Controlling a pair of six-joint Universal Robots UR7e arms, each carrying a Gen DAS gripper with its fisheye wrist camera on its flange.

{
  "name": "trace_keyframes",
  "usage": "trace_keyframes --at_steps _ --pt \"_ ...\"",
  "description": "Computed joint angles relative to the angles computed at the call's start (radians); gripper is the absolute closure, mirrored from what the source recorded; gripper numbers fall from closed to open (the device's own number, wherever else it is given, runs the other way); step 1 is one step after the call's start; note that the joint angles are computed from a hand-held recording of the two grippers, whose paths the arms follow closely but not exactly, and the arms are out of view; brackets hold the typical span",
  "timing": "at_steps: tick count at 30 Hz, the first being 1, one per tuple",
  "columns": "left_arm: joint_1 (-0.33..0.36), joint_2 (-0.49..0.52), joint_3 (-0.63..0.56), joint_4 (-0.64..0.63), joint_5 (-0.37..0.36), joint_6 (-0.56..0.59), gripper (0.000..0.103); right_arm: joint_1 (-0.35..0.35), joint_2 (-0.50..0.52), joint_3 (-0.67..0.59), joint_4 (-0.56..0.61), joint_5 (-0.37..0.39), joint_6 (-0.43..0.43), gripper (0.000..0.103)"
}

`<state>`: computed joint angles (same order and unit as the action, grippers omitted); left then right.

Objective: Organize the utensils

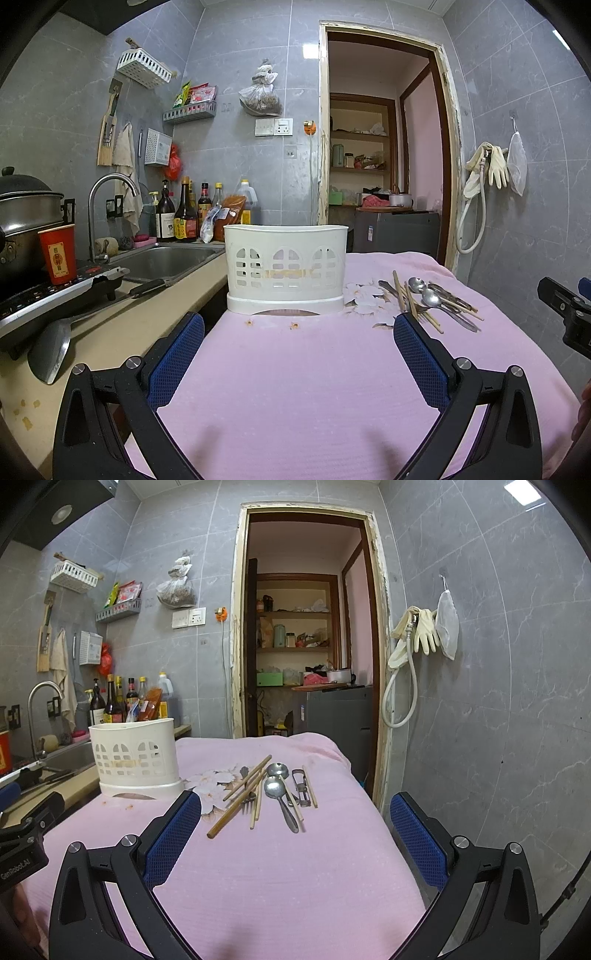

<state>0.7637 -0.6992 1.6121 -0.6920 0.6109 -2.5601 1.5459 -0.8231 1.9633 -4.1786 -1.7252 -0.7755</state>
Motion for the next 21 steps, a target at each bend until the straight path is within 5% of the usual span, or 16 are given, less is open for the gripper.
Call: trace_keyframes --at_steps 9,14,21 --pt "0.006 0.006 -0.033 0.052 0.013 0.001 0.002 -0.007 -0.007 -0.001 0.022 -0.004 -0.002 0.000" --pt "0.019 0.016 -0.122 0.189 0.044 -0.018 0.002 -0.002 -0.011 -0.027 0.045 -0.001 -0.044 0.000" --pt "0.043 0.083 -0.338 0.421 0.084 -0.052 0.002 -0.006 -0.068 -0.095 0.266 0.034 -0.103 0.000"
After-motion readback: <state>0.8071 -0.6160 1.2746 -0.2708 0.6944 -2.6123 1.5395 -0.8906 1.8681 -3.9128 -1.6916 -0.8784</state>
